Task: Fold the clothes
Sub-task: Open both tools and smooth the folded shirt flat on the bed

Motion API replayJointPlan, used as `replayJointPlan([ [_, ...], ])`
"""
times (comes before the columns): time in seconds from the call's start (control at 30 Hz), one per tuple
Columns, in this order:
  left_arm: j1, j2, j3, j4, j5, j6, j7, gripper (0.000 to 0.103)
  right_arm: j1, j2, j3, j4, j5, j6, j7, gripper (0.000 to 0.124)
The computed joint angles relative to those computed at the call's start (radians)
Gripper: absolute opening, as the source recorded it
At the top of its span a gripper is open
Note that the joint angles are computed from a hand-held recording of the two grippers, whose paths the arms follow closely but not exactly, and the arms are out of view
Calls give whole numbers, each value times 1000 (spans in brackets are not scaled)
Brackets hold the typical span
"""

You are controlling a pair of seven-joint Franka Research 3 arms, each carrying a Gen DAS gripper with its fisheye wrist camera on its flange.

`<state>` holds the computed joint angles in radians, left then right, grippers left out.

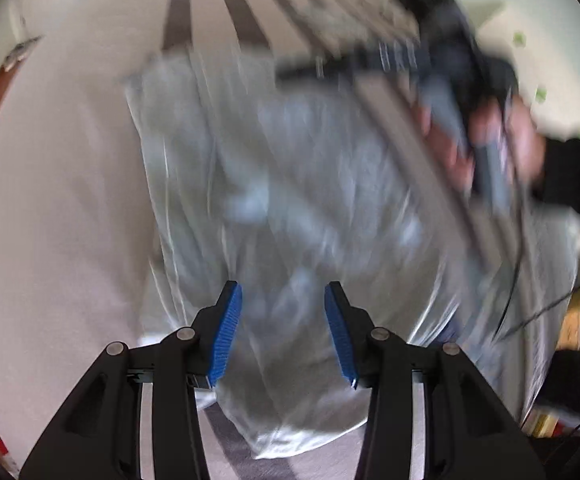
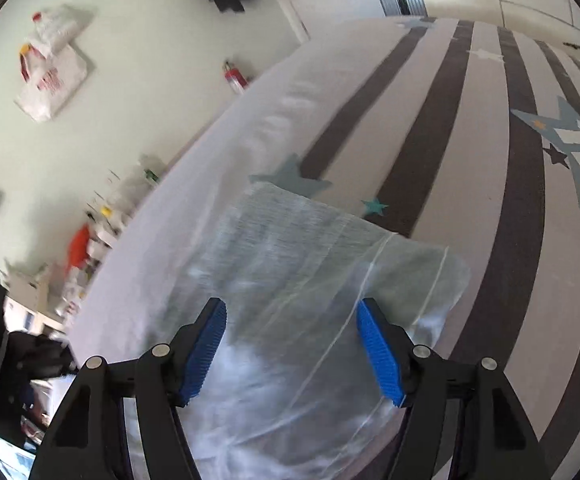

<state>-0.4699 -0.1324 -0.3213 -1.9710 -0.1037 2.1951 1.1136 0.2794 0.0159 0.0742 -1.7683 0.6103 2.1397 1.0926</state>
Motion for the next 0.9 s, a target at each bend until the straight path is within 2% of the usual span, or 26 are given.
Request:
replayJointPlan([
  [0.1, 1, -24, 11, -26, -41, 7, 7, 40, -20, 26, -15, 22, 12, -33, -20, 45],
  [0.17, 11, -44, 23, -29, -69, 56, -20, 40, -35, 27, -22, 29, 41, -47, -10, 46],
  [0.23, 35, -38, 20, -3, 2, 107, -72, 40, -46, 2, -26, 8, 62, -33, -7, 48],
  [0.4, 89, 57, 23, 110, 205, 115, -188, 40, -48, -155, -44, -151, 158, -52, -92, 50],
  [0.5, 109, 143, 40, 174, 230, 105, -186, 40, -28, -301, -58, -291, 186, -105, -152, 50],
  [0.6, 125, 194, 52, 216, 247, 42, -208, 40, -3, -423, -67, -422, 195, -163, -152, 50],
  [0.7, 118, 246, 49, 266, 292, 5, -249, 41, 6, -531, -60, -549, 191, -153, -102, 52],
  [0.77, 118, 227, 48, 250, 290, 27, -263, 41, 11, -595, -63, -608, 197, -144, -67, 52],
  [0.9, 114, 116, 35, 153, 257, 109, -248, 41, 23, -690, -79, -672, 199, -156, -36, 52],
])
